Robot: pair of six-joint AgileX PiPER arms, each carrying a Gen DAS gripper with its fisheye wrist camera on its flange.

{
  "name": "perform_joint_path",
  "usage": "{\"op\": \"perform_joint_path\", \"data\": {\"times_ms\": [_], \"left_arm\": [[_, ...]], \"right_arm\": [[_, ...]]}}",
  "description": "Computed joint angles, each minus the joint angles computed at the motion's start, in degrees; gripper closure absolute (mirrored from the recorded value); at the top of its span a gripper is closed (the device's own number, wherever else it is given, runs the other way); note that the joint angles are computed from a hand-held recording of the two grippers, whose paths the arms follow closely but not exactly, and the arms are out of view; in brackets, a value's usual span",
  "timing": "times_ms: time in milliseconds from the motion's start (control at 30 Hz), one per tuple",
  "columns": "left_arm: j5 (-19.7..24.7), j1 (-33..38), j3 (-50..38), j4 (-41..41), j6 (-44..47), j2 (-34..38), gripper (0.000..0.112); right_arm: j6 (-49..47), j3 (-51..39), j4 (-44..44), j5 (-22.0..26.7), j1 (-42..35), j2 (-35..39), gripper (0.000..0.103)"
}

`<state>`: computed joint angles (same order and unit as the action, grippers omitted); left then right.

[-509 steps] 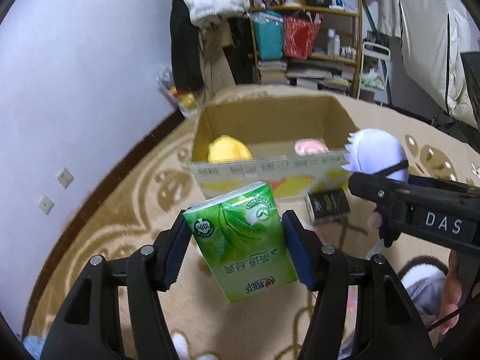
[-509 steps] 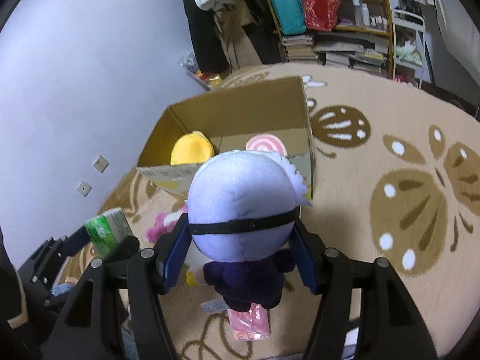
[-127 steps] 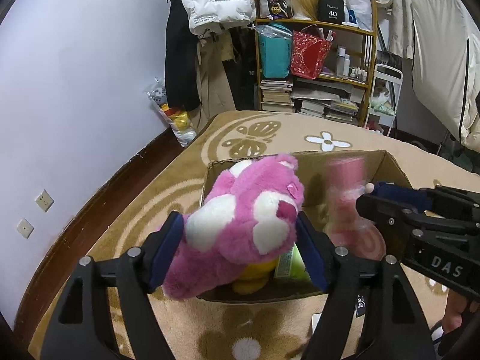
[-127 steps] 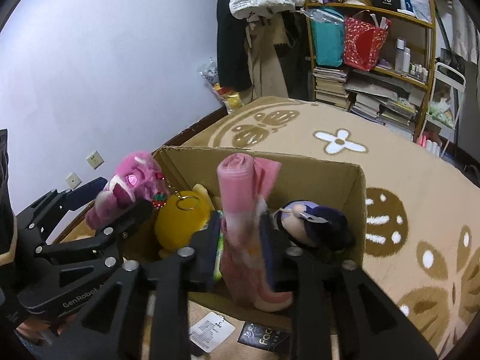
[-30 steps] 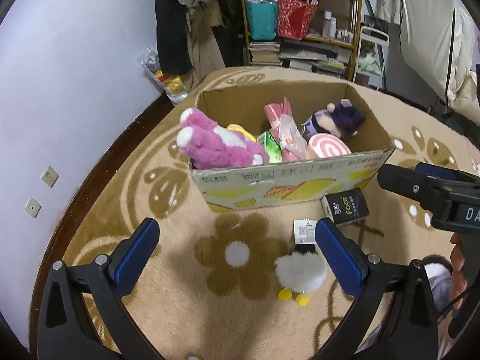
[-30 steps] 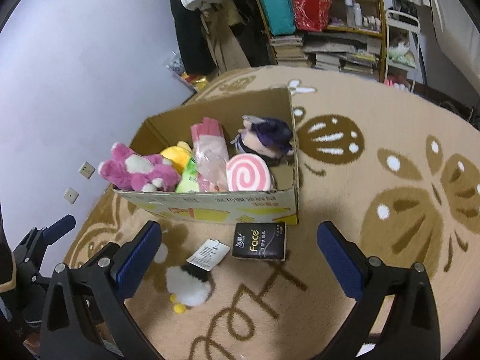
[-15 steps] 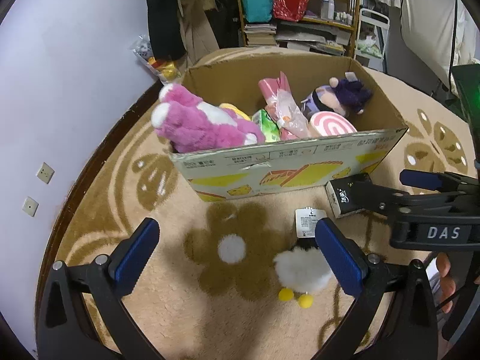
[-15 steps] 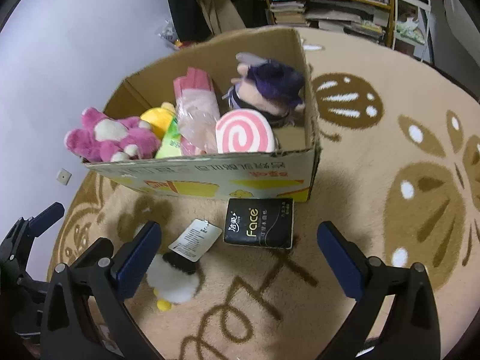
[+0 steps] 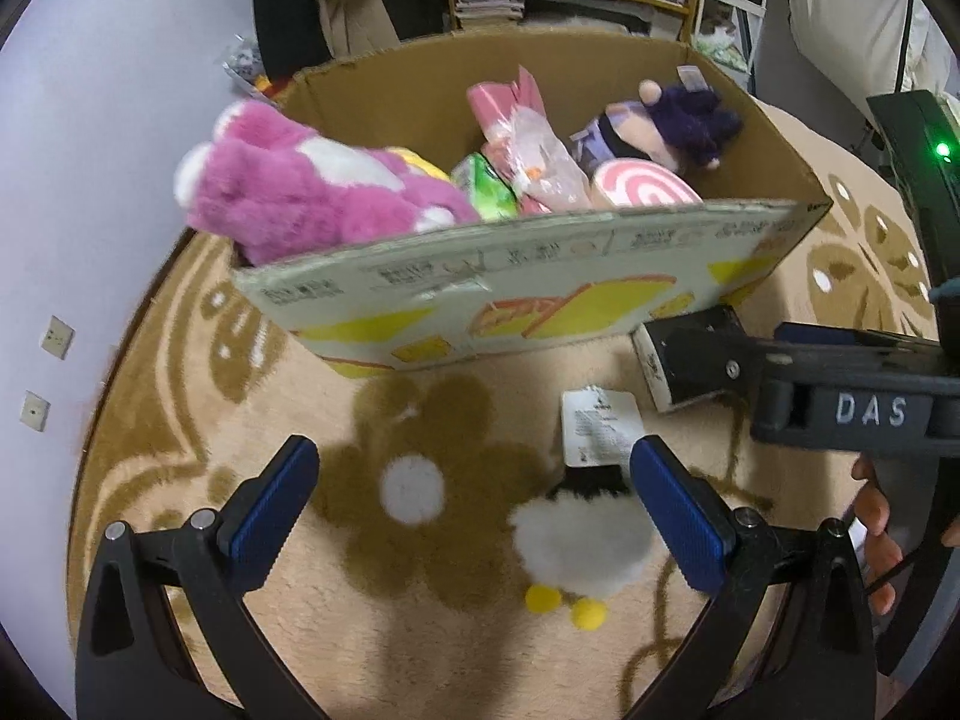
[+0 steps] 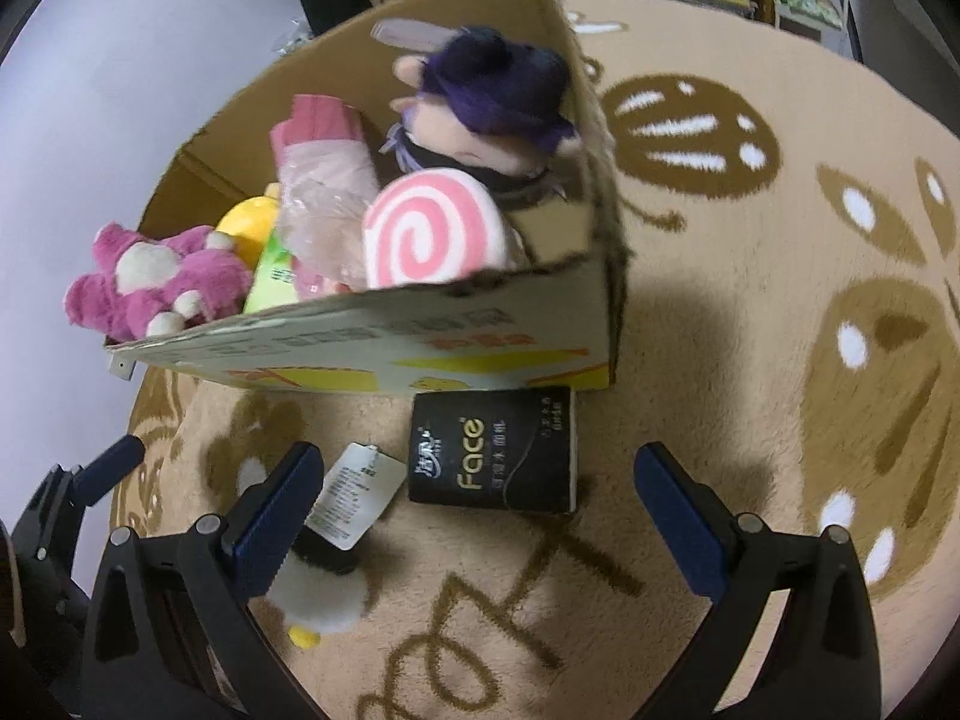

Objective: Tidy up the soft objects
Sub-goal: 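Grasp white penguin plush with left tool while right tool grasps black Face tissue pack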

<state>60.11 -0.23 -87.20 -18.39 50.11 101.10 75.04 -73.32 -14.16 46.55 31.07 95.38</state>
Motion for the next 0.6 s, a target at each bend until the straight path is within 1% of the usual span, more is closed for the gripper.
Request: {"op": "perform_joint_path", "data": {"times_ms": [67, 167, 300, 367, 533, 567, 600], "left_arm": [[1.0, -0.3, -0.3, 0.3, -0.3, 0.6, 0.01], [0.3, -1.4, 0.7, 2.2, -1.1, 1.0, 0.01], [1.1, -2.9, 0.8, 4.5, -2.1, 2.5, 0.01], [1.7, -3.6, 0.6, 5.5, -2.3, 3.1, 0.01], [5.1, -4.4, -0.6, 6.9, -3.2, 5.3, 0.01], [5.0, -4.6, -0.3, 7.4, -3.2, 5.3, 0.01], [4.1, -5.3, 0.6, 8.8, -3.8, 5.0, 0.01]], "right_arm": [[-0.5, 1.0, 1.2, -0.9, -0.8, -0.2, 0.0], [-1.1, 1.8, 2.3, -1.3, -1.6, 0.0, 0.0], [-1.5, 2.1, 2.7, -2.1, -1.8, 0.7, 0.0], [-2.1, 1.8, 2.7, -1.7, -1.9, 1.0, 0.0], [-2.2, -0.1, 1.9, -0.4, -1.1, 2.6, 0.0], [-2.4, -0.5, 1.7, 0.1, -0.9, 2.9, 0.0], [-2.5, -1.4, 1.7, 0.6, -0.7, 3.7, 0.001]]}}
